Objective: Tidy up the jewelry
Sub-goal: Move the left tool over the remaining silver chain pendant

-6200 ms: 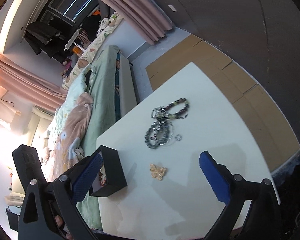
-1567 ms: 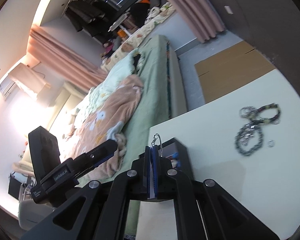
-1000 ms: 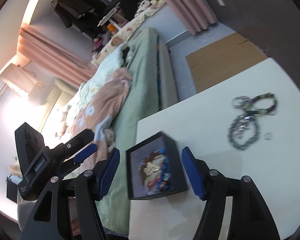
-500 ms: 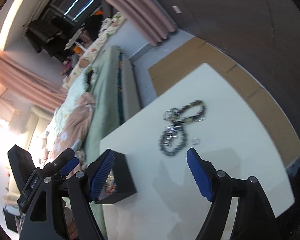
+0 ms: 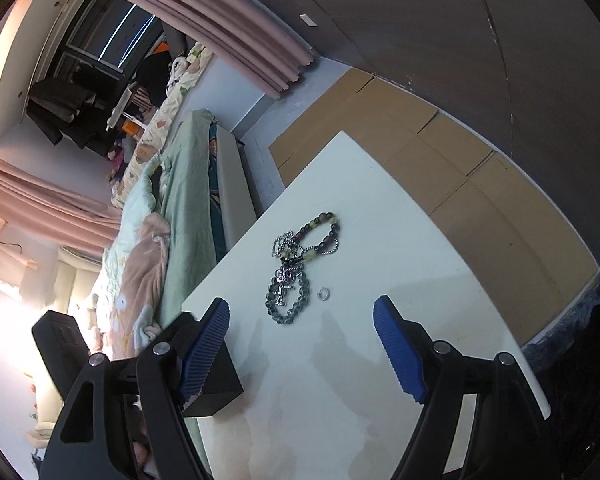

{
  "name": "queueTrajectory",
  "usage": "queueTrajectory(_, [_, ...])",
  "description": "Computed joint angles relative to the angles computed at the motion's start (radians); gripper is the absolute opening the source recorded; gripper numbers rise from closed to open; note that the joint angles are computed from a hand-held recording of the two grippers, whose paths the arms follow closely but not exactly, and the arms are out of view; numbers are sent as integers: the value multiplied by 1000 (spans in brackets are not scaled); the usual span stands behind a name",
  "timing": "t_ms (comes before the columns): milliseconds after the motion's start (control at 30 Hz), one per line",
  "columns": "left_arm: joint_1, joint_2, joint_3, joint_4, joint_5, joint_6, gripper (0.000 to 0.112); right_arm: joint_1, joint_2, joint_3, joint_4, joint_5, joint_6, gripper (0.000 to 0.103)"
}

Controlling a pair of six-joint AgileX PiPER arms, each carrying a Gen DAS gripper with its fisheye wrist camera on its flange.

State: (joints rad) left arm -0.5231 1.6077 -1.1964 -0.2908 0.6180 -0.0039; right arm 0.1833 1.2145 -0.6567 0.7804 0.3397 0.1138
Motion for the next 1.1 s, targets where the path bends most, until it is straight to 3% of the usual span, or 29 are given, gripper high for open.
queueTrajectory(133, [-42,68,-58,58,19,-43,33,-57,0,20,144,20,-151,74])
queueTrajectory(500, [-94,255,-235,166,110,-92,27,-165,11,42,325,95,-368,72])
queueTrajectory(1100, [-166,315,-240,370,70,-204,28,-163,58,15,334,111,-393,72])
